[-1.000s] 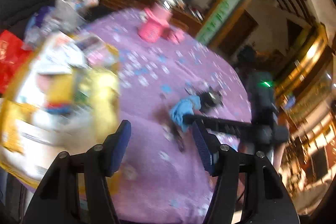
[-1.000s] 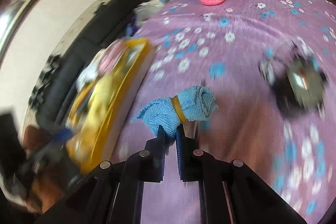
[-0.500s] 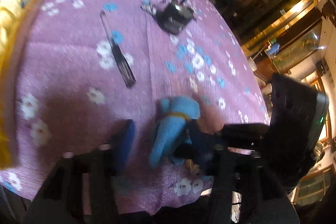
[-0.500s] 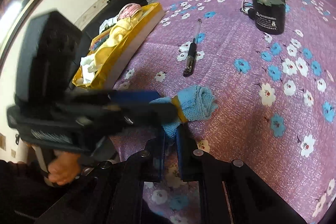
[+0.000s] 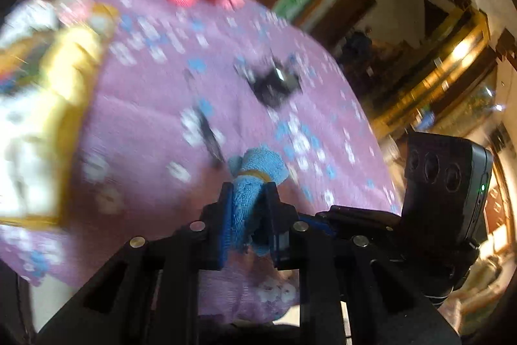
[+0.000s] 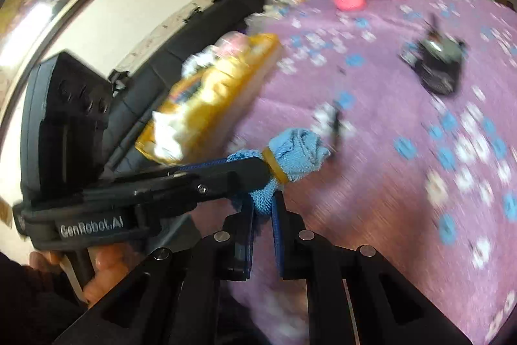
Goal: Organize soft objects
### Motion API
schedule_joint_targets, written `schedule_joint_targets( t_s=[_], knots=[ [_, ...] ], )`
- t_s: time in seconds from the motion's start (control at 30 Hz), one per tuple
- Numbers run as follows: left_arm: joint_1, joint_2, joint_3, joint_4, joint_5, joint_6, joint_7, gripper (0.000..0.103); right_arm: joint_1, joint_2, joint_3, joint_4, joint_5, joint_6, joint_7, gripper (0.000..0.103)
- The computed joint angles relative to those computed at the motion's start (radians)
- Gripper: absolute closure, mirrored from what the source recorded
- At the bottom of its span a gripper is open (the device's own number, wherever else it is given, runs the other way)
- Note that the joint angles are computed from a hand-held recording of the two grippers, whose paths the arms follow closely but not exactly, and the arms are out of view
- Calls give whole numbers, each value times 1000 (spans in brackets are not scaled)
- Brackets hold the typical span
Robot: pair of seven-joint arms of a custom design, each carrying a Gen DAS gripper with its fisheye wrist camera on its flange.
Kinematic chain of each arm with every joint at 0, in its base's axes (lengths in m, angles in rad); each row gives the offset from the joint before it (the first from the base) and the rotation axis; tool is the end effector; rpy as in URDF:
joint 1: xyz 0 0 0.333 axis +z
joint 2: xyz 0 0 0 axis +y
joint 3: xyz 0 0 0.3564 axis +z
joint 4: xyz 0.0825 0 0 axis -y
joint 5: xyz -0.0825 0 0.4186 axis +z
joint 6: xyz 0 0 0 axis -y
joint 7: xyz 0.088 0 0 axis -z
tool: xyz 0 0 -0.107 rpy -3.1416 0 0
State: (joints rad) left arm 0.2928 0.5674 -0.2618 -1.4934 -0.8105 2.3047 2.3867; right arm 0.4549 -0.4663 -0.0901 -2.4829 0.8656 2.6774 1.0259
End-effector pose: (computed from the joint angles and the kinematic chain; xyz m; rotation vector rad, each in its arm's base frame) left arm 0.7810 0.0498 0.4017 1.7474 -2.2129 1.2289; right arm 0.4375 0.1377 0.5403 -1.7783 1.3916 -0.0406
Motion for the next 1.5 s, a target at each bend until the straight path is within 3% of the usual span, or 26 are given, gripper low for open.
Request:
schedule_joint_targets(
  t_s=[0.1,0.3,0.5,0.63,0.7,0.77,0.87,1.0,1.13,1.2,1.3,1.37,1.4,1.43,1.5],
  knots=[
    [29,-40,-1,-40,-69,98,32,87,38,65,8,89,29,-13,-42,93],
    [95,-32,21,-10,-176,207,28,87,56,241,106,305,-25,-24,-79,93],
    [133,79,28,121,-134,245,-74,87,23,423,181,506,-95,-97,-53,93],
    [146,163,8,221,-68,256,-132,87,-1,527,223,619,-169,-106,32,92],
    [157,203,-1,271,-35,243,-169,84,-1,569,233,647,-272,-69,134,83],
    [145,237,17,312,35,229,-229,75,4,572,242,631,-359,-15,225,73],
    [168,211,-16,249,58,295,-204,46,-3,504,267,545,-324,49,221,60],
    [182,131,-54,112,48,452,-125,35,21,391,270,390,-323,191,267,54],
    [98,47,26,-4,171,617,-189,33,34,316,267,284,-428,288,386,46],
    [54,42,77,-9,246,634,-258,33,64,301,236,268,-405,286,395,45],
    [95,27,26,-30,259,630,-271,33,112,265,183,234,-328,287,348,43],
    [62,5,63,-65,318,660,-326,33,73,255,217,214,-400,307,434,39],
    [24,-5,110,-80,363,670,-373,33,45,251,239,203,-455,318,492,38],
    [10,-11,126,-90,392,673,-395,33,-1,241,277,187,-538,325,575,38],
    [8,-18,128,-100,433,665,-418,33,-27,230,298,173,-620,330,652,38]
  ],
)
